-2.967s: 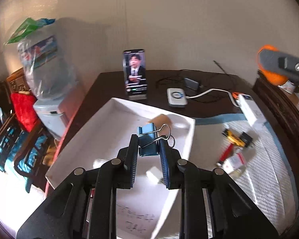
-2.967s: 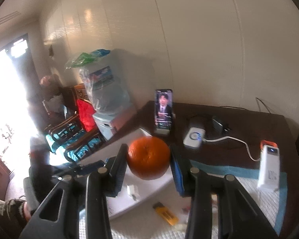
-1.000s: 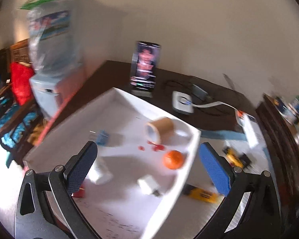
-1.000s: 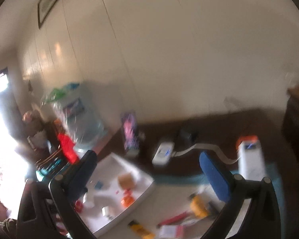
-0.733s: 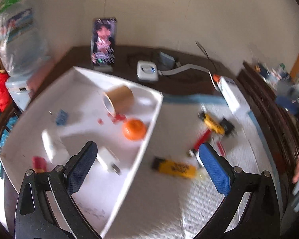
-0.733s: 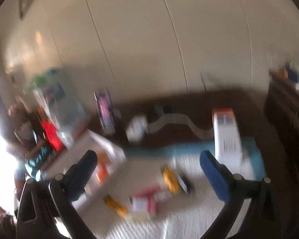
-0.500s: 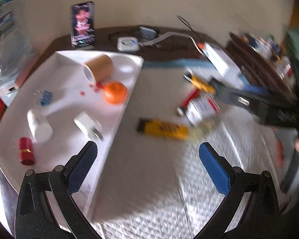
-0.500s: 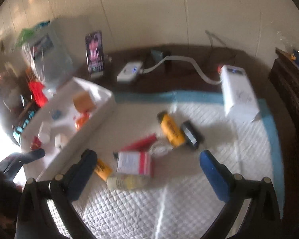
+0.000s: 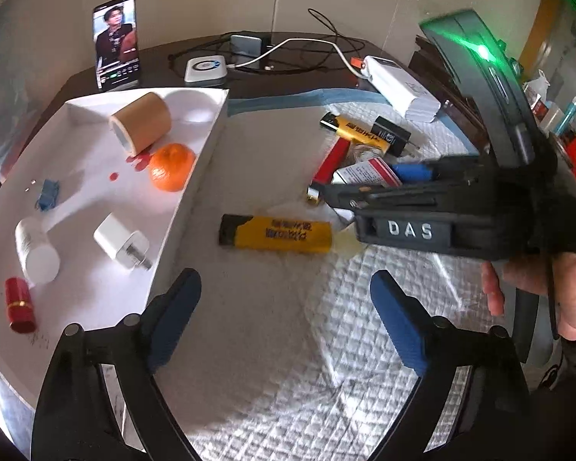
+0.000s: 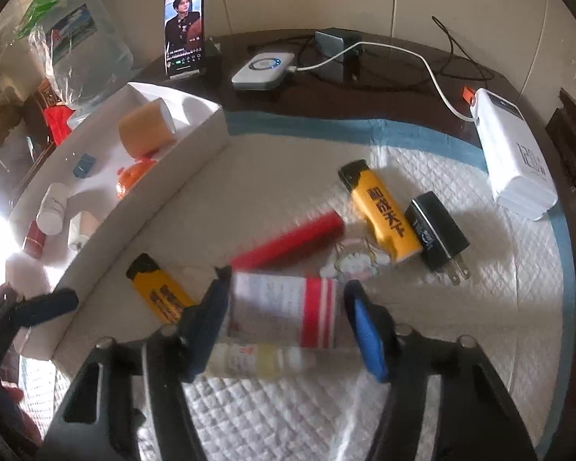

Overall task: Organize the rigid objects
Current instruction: 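Grasp the yellow tube with the left tool while the right tool grasps the white-red box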

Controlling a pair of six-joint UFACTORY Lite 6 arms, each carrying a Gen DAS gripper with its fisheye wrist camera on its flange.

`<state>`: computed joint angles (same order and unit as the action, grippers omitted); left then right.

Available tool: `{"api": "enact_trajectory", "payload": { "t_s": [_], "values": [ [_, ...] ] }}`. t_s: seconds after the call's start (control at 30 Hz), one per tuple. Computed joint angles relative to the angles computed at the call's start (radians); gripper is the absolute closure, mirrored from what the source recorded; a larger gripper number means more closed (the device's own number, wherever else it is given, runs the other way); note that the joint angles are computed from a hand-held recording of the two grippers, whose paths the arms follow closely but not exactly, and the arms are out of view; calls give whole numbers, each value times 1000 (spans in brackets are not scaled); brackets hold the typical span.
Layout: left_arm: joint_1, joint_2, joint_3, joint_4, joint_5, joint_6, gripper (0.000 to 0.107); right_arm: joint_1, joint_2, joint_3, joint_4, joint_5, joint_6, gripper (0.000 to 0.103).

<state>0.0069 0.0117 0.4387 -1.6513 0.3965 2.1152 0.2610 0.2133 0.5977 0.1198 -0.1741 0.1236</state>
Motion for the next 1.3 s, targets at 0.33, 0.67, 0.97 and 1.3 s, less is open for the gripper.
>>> {"api": "enact_trajectory", "payload": {
  "t_s": [0.33,0.67,0.97,1.3],
  "values": [
    [-116,144,171,-83,30,65,16,-420,-262,-285,-1047,-186,916,54],
    [-193,331,350,228,-60,-251,16,-642,-386,-368,-1393,-280,1182,54],
    [-35,129,177,609,197,-522,16,-640,-455,-375,-1472,-313,1276,54],
    [-90,61,122,540,-29,-556,42,-625,-520,-390,-1510,-304,1321,54]
  ]
}}
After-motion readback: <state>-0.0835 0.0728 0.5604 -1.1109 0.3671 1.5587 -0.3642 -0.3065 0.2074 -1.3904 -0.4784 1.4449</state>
